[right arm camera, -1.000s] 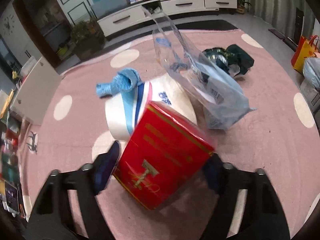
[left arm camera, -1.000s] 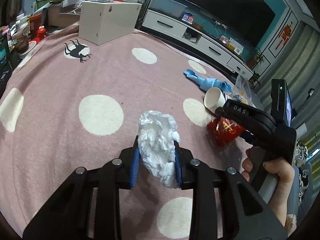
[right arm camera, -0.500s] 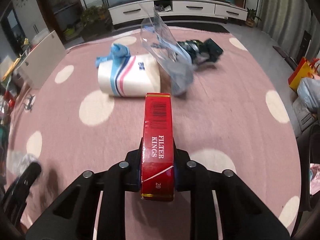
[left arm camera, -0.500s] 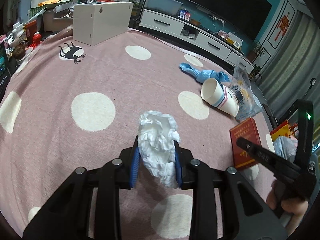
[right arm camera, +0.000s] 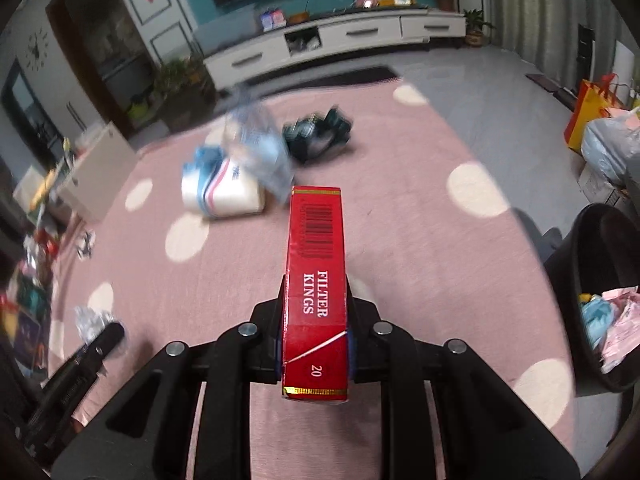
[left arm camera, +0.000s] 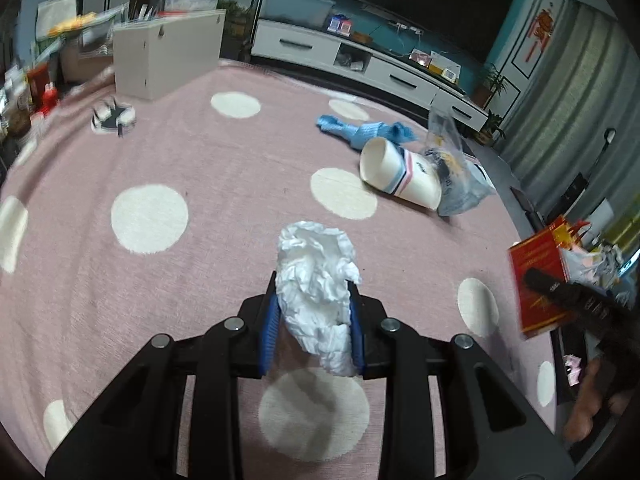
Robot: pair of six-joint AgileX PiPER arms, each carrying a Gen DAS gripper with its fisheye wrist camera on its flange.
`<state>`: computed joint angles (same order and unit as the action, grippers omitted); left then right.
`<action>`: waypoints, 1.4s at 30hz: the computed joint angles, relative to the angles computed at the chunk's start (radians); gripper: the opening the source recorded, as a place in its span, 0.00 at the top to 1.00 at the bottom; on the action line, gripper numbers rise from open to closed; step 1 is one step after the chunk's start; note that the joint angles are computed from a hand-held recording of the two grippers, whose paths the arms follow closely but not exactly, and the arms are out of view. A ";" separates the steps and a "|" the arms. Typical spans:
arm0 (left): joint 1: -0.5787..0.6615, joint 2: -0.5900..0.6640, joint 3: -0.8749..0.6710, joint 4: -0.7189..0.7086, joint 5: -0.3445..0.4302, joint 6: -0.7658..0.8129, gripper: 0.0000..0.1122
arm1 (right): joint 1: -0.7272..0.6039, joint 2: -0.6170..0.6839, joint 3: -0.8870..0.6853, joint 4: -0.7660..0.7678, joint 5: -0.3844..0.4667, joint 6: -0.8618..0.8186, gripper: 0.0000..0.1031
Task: Collect trash
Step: 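Carry the white tissue and red cigarette box over the black bin, then open both tools to drop the tissue and cigarette box into the bin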
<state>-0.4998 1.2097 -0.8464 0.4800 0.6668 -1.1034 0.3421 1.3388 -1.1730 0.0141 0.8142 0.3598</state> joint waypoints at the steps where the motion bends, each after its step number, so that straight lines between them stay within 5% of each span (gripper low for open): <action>1: -0.027 0.002 -0.012 0.017 0.017 -0.020 0.73 | -0.022 -0.017 -0.002 0.000 -0.001 -0.005 0.78; 4: -0.077 0.002 -0.047 -0.010 0.015 -0.008 0.73 | -0.091 -0.056 -0.009 0.025 -0.001 -0.041 0.78; 8: -0.242 0.066 -0.155 0.136 0.101 -0.125 0.73 | -0.266 -0.126 -0.015 0.161 0.018 -0.182 0.78; 13: -0.367 0.190 -0.307 0.196 0.115 -0.172 0.73 | -0.500 -0.187 -0.020 0.280 0.058 -0.330 0.78; 23: -0.521 0.541 -0.745 0.082 0.117 0.003 0.73 | -0.886 -0.188 -0.007 0.343 0.108 -0.494 0.78; 42: -0.576 1.098 -1.465 -0.286 0.326 0.409 0.73 | -1.119 0.020 -0.003 0.297 0.128 -0.534 0.78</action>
